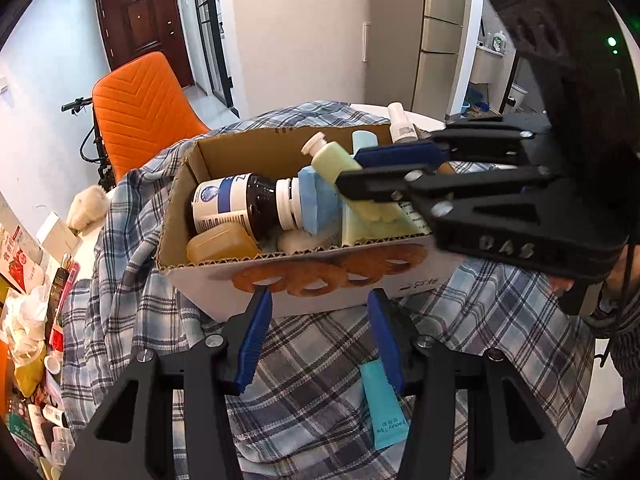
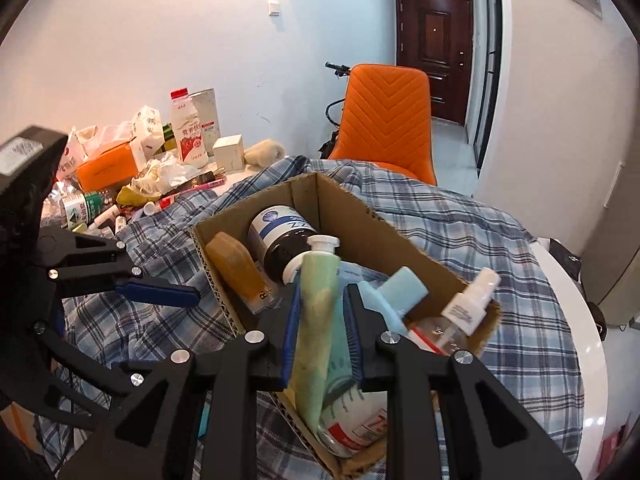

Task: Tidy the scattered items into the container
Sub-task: 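Lower the green tube into the box and open the right gripper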

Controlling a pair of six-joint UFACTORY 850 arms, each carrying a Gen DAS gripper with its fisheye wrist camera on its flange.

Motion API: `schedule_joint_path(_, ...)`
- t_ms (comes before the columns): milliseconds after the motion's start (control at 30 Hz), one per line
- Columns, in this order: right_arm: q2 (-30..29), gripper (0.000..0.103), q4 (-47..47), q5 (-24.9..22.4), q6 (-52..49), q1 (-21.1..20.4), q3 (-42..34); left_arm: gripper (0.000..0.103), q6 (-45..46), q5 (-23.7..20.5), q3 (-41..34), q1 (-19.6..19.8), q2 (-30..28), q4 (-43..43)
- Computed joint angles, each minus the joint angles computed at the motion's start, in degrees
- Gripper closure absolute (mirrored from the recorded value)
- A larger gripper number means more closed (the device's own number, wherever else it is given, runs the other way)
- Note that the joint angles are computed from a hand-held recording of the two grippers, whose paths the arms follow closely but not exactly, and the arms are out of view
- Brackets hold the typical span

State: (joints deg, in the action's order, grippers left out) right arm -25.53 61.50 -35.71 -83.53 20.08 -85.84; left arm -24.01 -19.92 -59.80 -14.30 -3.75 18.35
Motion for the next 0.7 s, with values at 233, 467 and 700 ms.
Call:
schedule_joint_path(233, 2.19, 0.04, 7.85, -1.49, -3.65, -2.78, 3.02, 0.048, -0.13, -0.8, 0.73, -0.5, -0.07, -0.05)
schedule_joint_path(467, 5.77, 0.011, 18.15, -8.3, -4.31, -6.29, 9.7, 0.023, -3.46, -1.47, 1.57, -1.95, -0.52, 3.84)
schedule_joint_path(700, 10.46, 0.01, 16.52, -10.72, -7.22, -7.28, 15.64, 0.022, -0.37, -1.43, 2.33, -3.16, -0.68, 1.24)
